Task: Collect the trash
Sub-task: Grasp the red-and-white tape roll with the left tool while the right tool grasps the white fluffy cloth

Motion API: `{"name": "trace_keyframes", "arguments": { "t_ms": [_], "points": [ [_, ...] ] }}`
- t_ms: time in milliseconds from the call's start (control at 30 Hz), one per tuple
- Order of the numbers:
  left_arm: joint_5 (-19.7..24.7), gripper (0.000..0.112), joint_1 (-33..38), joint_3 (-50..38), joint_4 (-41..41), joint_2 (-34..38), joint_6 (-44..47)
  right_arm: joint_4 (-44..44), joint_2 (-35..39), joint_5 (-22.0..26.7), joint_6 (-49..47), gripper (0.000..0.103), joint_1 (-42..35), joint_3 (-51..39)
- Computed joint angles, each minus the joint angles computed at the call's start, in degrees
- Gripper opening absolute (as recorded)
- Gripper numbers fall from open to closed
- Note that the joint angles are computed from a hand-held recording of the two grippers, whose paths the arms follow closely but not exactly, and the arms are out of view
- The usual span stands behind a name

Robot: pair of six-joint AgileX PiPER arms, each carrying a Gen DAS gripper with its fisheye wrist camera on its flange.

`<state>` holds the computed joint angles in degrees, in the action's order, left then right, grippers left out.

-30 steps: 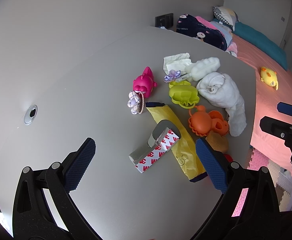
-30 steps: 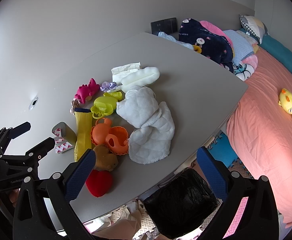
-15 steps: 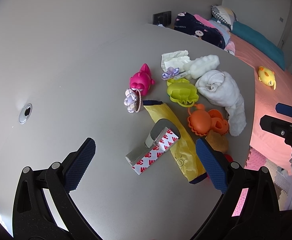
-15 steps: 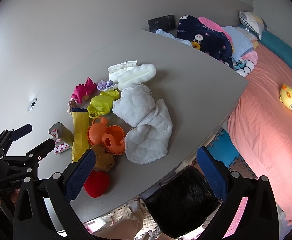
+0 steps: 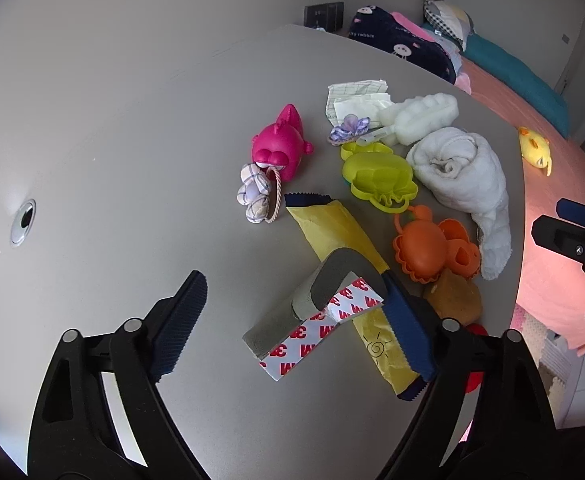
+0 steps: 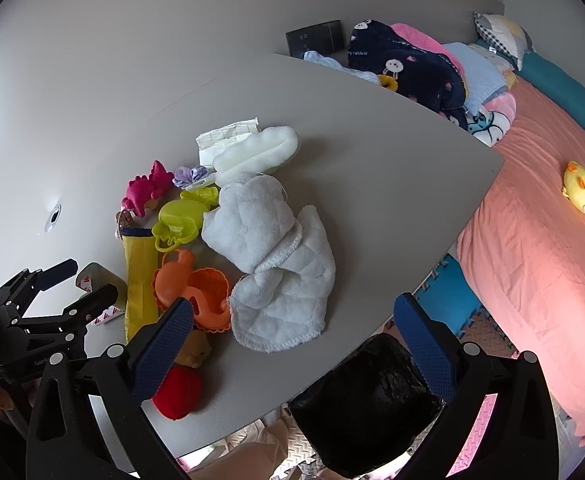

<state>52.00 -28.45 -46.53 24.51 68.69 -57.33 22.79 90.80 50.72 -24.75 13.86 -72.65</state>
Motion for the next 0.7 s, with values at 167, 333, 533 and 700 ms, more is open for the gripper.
{"name": "trace_keyframes", "arguments": {
  "t_ms": [167,333,533,700],
  "points": [
    [-2.2,0.067,3.3,0.8,-3.2,0.8,3.6,-0.8,3.3,-0.1,0.5,0.093,1.9,-3.3],
    [-2.0,0.067,4.8,0.6,-3.6,2.2,5.1,-3.4,6.9,-1.0,2.8,0.072,4.3,-6.3],
    [-4.2,0.059,8.3,2.0,-7.1,2.1,9.6,-3.8,9.6,-0.9,2.9,0.070,5.3,-8.5],
    [-4.2,0.059,9.1,2.4,-6.0,1.8,9.2,-4.3,11.5,-1.1,1.7,0.062,6.3,-10.2]
  ]
}}
